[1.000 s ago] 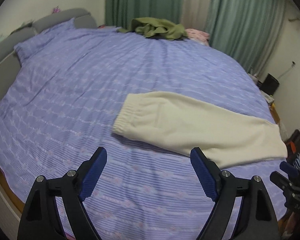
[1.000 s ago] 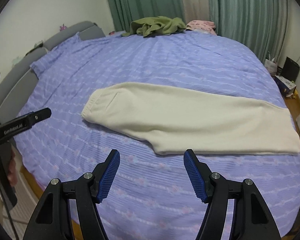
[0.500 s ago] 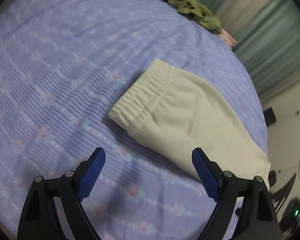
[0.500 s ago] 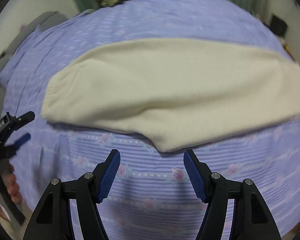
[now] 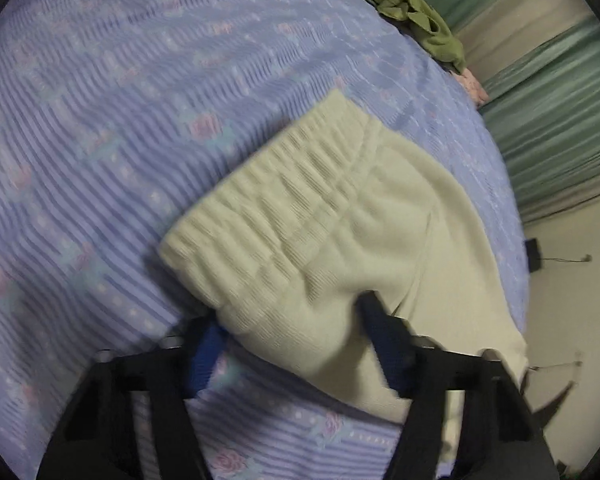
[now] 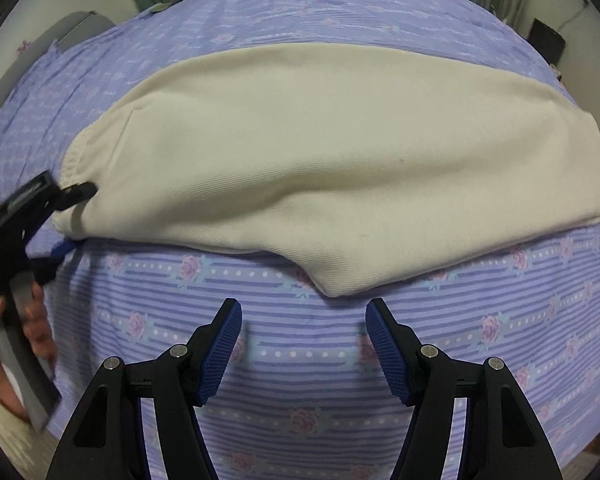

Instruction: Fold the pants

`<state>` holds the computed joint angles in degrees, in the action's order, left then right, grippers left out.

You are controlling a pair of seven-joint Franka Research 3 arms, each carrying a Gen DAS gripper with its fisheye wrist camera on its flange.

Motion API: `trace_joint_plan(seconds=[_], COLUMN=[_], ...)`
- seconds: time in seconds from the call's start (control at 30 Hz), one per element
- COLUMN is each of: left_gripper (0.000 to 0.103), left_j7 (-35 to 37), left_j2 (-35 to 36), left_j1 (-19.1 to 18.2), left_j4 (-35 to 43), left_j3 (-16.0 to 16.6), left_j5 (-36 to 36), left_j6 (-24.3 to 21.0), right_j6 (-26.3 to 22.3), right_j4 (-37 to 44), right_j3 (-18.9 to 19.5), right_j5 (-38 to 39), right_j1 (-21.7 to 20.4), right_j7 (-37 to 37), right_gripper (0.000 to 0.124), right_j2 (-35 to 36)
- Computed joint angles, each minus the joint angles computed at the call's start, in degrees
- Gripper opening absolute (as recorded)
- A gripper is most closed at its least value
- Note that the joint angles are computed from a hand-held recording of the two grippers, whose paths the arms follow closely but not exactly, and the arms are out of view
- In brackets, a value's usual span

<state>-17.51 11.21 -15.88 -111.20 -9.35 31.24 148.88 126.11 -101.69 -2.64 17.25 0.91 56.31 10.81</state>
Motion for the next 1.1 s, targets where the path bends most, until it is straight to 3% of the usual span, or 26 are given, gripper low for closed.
trace_joint_plan(seconds=[0.03, 0.13, 0.3, 0.47, 0.57, 0.67, 0.77, 0.97, 1.1], left_gripper=[0.031, 0.03, 0.03, 0.03, 0.03, 0.03, 0.03, 0.03, 0.03], left_j7=[-1.05, -1.42, 9.1, 14.75, 17.85, 18.57, 16.88, 15.41, 15.8], left_j2=[-0.55, -1.33, 3.22, 6.63, 9.32, 9.68, 8.52, 7.1, 7.57], left_j1=[-0.38, -0.64, -1.46, -5.41, -6.97, -7.17, -6.24, -5.32, -5.36], left_j4=[0.45, 3.02, 11.26, 19.43, 24.23, 24.86, 22.63, 19.84, 20.56], left_j3=[0.43, 0.45, -1.05, -1.13, -0.67, -0.27, -0.13, -0.38, -0.47], left_j5=[1.36, 4.53, 2.08, 5.28, 6.64, 6.15, 4.25, 2.9, 2.76], left_j6=[-1.71, -6.03, -17.81, -31.34, -36.16, -36.63, -34.1, -31.28, -31.88], right_j6=[0.13, 1.05, 3.94, 0.56, -3.57, -6.75, -10.21, -3.66, -3.69], right_j4=[-0.21, -0.89, -2.0, 1.05, 3.33, 5.92, 7.64, 4.31, 6.35], right_j3=[0.09, 0.5, 0.46, -0.44, -0.53, -0.3, 0.12, 1.01, 0.6], right_j5=[-0.23, 1.18, 4.47, 6.67, 6.84, 8.14, 9.54, 11.64, 10.82], right_j1=[0.14, 0.24, 0.02, -1.67, -2.53, -3.34, -4.13, -3.58, -3.28], right_j7=[-0.25, -1.85, -6.66, -6.97, -6.96, -6.03, -5.68, -10.48, -9.37], right_gripper=[0.063, 0.061, 0.061, 0.056, 0.048, 0.045, 0.042, 0.041, 0.041], right_j2=[-0.34, -1.67, -3.21, -0.83, 1.46, 4.31, 6.25, 3.46, 5.36])
